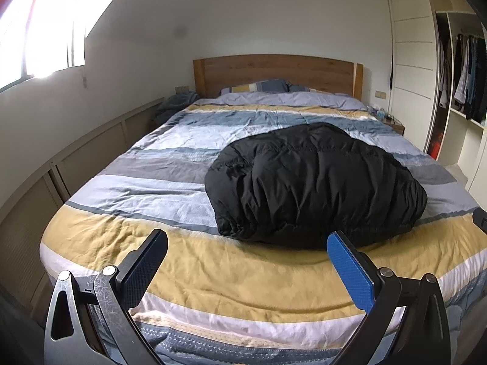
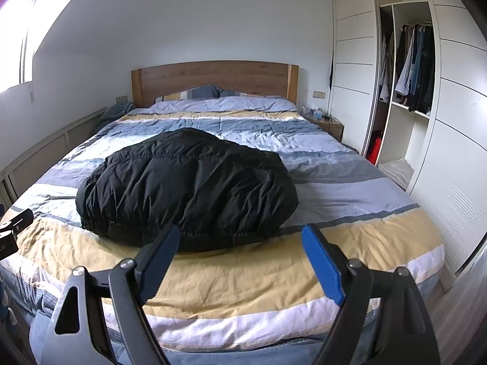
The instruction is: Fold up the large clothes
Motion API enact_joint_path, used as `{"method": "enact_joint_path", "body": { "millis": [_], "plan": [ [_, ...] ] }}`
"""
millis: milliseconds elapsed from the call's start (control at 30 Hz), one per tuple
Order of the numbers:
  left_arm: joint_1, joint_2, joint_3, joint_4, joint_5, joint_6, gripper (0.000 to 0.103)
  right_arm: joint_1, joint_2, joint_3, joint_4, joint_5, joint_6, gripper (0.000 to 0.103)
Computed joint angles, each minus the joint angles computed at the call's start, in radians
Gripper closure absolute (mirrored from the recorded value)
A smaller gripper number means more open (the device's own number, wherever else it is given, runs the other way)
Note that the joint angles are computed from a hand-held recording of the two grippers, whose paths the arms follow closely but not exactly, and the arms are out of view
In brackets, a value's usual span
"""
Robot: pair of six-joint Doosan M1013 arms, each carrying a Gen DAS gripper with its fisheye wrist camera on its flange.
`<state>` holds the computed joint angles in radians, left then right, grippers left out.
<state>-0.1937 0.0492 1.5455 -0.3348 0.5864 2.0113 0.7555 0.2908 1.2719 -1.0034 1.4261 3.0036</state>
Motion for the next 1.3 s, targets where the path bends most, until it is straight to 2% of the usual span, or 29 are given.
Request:
{"method": "enact_joint_path", "body": {
  "millis": [567,1300],
  "plan": [
    [-0.023,0.035,-0.008,0.088,0.047,-0.054,0.0,-0.037,0.004,0.026,0.086,-0.063,-0.01,0.021],
    [-0.012,0.05,-0.005,0.082,0.068,-0.048,0.001,-0.042,0.016,0.016,0.124,-0.092,-0.042,0.021]
  ]
}}
